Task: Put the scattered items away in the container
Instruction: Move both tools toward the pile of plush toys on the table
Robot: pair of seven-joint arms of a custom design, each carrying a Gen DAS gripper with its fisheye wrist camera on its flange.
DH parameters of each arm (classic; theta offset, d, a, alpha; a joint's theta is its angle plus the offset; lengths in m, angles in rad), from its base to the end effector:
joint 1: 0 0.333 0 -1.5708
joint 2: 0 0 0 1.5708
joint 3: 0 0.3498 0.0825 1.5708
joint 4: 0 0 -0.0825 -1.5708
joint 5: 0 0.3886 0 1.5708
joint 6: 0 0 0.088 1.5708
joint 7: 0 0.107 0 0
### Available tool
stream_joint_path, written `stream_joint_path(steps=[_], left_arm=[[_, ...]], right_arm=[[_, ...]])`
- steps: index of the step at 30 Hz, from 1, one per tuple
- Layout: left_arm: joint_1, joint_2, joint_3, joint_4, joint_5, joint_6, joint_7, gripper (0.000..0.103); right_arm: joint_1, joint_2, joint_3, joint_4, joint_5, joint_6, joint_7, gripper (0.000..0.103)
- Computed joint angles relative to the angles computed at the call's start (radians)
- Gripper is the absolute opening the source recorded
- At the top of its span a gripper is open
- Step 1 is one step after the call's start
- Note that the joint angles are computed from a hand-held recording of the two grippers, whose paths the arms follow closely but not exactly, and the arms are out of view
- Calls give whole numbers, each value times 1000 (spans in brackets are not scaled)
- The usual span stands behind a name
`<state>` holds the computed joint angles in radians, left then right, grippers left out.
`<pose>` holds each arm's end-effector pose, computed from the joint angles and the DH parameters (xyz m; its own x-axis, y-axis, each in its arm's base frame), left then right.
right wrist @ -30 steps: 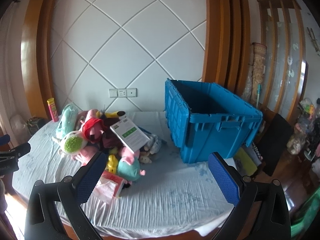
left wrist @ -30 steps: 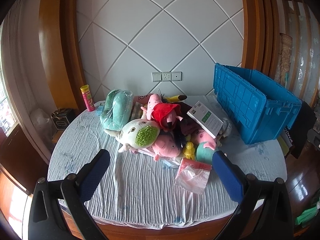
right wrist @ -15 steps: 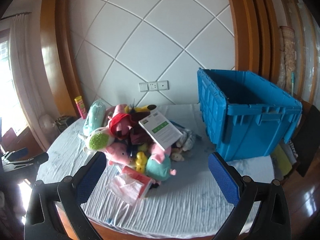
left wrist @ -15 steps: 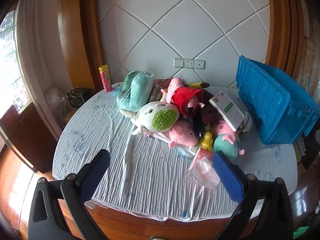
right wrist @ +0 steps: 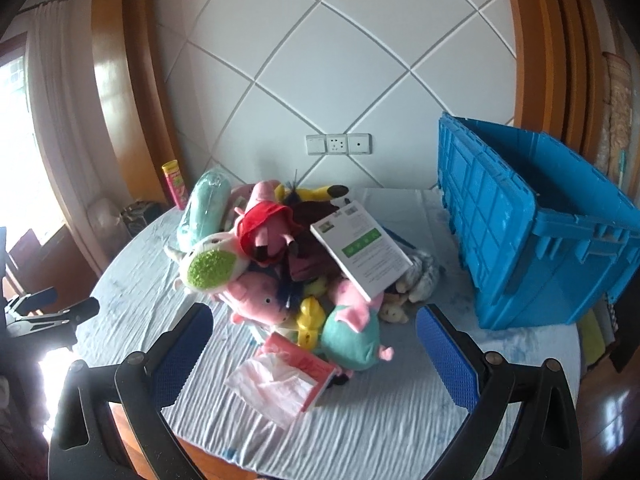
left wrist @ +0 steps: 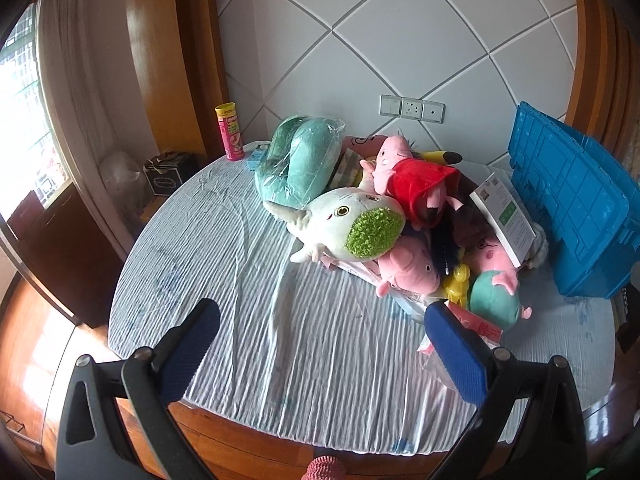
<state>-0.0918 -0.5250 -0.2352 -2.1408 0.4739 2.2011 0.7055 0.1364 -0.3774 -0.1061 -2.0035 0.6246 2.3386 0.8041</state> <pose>0.3986 -0.1501 0.6995 0.3639 -0.9311 -0.0237 -0.6611 -0.2403 -0.7108 0.4777 0.0119 0.7282 0.5288 -0.8437 -0.0925 -0.5543 -0.2607 -0.7905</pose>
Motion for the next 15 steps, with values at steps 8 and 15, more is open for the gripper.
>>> stream_joint_path(steps=[8, 15], left_arm=[[48, 118, 110, 55, -26, 139, 173, 103], [52, 229, 196, 107, -234, 191, 401, 103]], right_arm=[[34, 143, 101, 114, -86, 87, 155, 103], [64, 258, 140, 207, -198, 99, 284, 103]])
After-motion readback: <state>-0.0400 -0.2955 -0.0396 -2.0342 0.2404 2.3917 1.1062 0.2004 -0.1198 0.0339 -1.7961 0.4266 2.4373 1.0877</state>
